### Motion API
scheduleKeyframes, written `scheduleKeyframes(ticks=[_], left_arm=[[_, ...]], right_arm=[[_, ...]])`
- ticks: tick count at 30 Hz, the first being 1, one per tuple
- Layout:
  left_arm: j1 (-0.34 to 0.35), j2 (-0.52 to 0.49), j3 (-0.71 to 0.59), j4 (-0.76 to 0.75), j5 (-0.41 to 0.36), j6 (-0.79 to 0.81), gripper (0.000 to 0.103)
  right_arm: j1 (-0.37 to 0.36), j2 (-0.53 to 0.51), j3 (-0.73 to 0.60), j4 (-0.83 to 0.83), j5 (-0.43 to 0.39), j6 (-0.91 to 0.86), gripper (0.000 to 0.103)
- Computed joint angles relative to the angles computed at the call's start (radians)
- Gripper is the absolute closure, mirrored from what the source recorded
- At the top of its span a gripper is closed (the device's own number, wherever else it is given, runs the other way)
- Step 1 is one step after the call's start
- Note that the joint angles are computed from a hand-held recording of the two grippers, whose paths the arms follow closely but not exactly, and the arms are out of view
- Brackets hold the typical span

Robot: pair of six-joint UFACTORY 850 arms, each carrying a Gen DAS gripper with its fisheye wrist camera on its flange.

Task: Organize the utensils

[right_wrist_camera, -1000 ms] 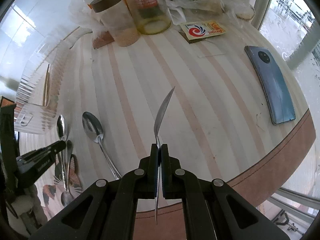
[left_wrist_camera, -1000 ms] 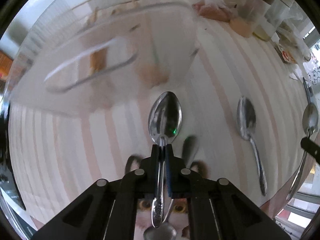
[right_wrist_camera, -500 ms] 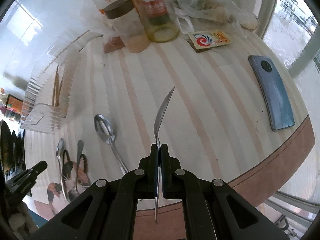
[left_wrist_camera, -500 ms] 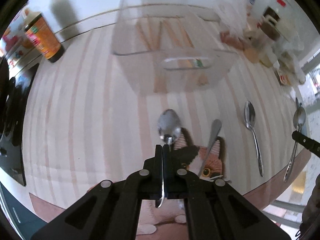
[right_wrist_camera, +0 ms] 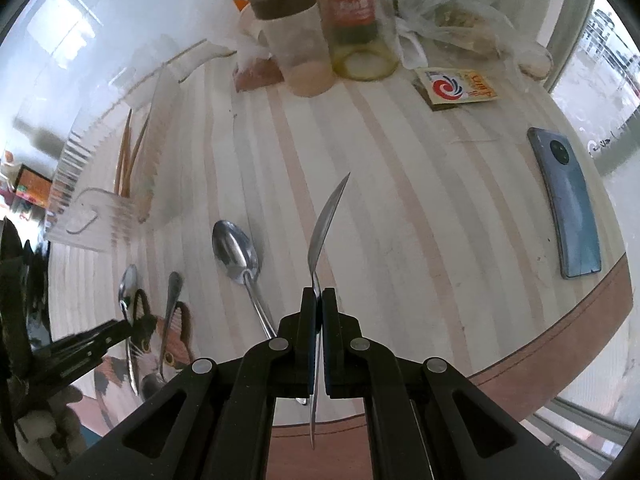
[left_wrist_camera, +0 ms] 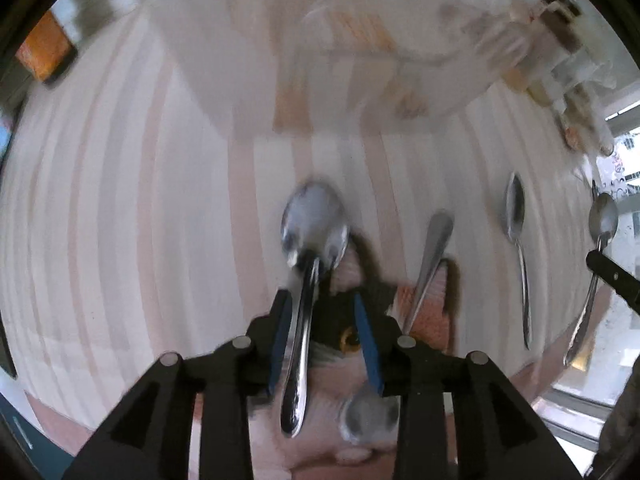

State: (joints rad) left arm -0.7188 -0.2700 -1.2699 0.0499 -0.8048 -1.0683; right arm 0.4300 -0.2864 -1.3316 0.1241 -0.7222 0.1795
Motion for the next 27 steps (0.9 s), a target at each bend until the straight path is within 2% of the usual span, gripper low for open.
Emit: scheduleKeyframes(ticks=[3, 5, 7, 19, 27], left_arm=[[-0.011, -0.037, -0.046, 0.047, -0.043, -0.011, 0.076], [-0.019, -0.063, -0.079, 0.093, -0.09, -0.021, 0.099], [-0.016, -0.061, -0.077, 0.088, -0.078, -0.022, 0.099], [-0.076, 0.029, -0.038, 0.222, -0.144, -0.173, 0.103], [-0.105, 0.178, 0.039, 0.327, -0.184, -0.36, 0.103]], right_arm=[[0.004, -0.004, -0.002, -0.02, -0.004, 0.01, 0.101], [0.002, -0.008, -0.001, -0.027, -0.004, 0.018, 0.101], [-0.001, -0.01, 0.001, -0.026, -0.004, 0.025, 0.101], [0.006, 0.004, 0.005, -0.031, 0.007, 0.025, 0.101], [0.026, 0.01, -0.029, -0.02, -0.004, -0.019, 0.101]])
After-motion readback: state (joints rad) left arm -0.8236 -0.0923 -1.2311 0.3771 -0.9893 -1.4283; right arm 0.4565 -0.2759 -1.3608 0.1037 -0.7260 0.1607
